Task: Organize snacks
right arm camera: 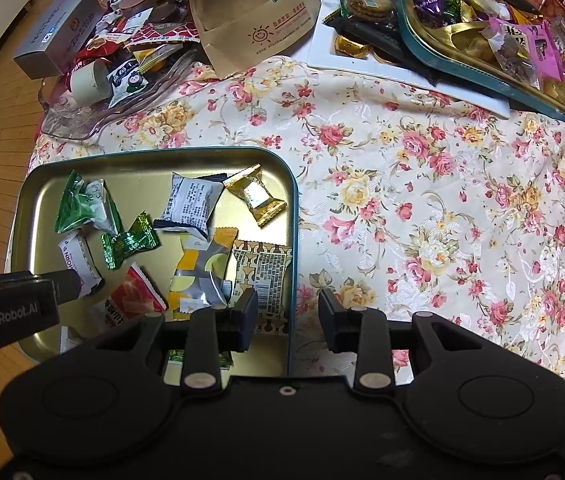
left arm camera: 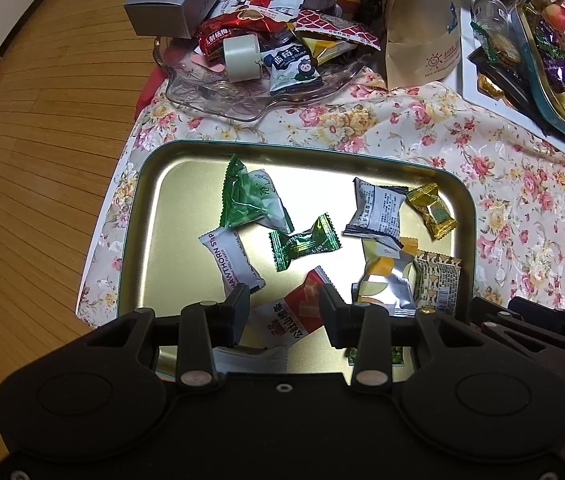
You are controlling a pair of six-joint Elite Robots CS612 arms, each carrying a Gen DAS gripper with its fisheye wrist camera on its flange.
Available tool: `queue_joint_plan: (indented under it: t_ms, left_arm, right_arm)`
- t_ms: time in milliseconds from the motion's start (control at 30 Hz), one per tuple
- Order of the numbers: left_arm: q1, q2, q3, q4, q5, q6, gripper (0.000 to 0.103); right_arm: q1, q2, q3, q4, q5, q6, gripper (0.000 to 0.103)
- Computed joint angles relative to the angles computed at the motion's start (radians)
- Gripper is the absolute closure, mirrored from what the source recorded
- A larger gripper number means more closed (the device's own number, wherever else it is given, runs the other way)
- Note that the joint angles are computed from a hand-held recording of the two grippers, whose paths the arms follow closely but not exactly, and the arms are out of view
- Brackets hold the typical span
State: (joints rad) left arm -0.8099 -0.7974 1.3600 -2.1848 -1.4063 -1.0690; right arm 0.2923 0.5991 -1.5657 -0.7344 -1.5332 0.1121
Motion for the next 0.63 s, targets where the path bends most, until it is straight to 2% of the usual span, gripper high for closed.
queue_joint_plan:
  t_ms: [633]
  left_arm:
    - [0.000,0.001,-0.004,0.013,-0.001,0.000,0.055]
  right_arm:
    - [0.001,-0.001,-0.001,0.002,0.004,-0.009,0.067]
